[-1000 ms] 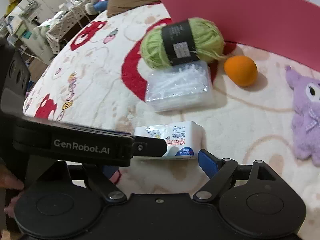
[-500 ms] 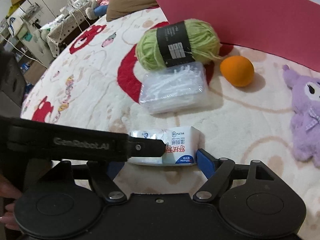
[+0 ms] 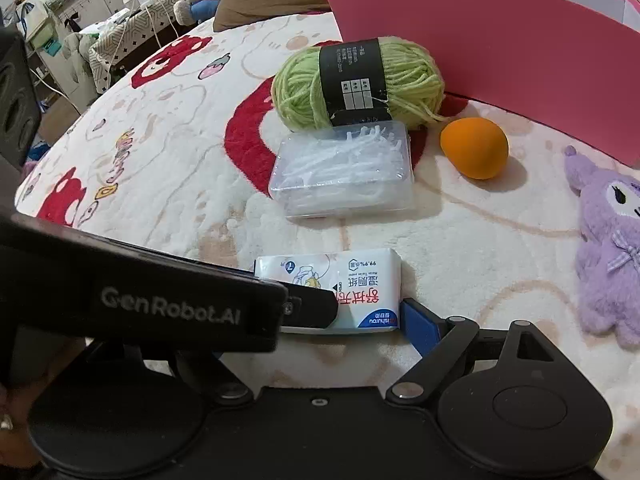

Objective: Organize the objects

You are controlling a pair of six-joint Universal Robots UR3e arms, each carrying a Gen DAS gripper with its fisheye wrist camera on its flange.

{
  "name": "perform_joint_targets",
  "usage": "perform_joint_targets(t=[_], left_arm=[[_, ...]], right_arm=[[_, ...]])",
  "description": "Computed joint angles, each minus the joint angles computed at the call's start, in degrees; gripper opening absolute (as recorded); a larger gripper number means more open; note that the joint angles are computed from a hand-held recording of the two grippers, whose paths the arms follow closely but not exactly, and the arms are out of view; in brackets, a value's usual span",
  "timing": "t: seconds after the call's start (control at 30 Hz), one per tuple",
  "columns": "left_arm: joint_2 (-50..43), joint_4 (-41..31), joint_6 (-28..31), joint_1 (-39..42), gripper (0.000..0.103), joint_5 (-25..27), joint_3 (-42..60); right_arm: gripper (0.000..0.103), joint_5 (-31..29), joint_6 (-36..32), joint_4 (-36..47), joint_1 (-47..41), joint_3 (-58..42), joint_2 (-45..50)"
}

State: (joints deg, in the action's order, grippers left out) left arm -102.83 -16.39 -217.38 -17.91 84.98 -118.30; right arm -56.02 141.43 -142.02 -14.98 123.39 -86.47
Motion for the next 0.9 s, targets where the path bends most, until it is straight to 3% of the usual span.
perform_joint_targets(t=[0.23,0.47,0.8,0.9], left_arm=[[1.87,0.38,0.53,-0.29,0.043,-0.13,-1.03],[3.71,0.99,1.53,1.68,0.043,-3.92,-2.9],[7.25,-1.88,5.55,0.88,0.043,-3.47,-1.73],[9.25,-1.31,5.29,2.53,0.043,-6.42,-3.1]], right_arm=[[0.087,-1.7,1.16,-3.16,0.94,1.79,-1.99],[0.087,-1.22,-0.79,-1.57,-1.14,3.12,-4.79],[0.087,-0.94,1.12,0.33,-1.69,3.49,-8.6],[0.087,-1.43,1.5,0.67,-1.65,3.82,-10.75]])
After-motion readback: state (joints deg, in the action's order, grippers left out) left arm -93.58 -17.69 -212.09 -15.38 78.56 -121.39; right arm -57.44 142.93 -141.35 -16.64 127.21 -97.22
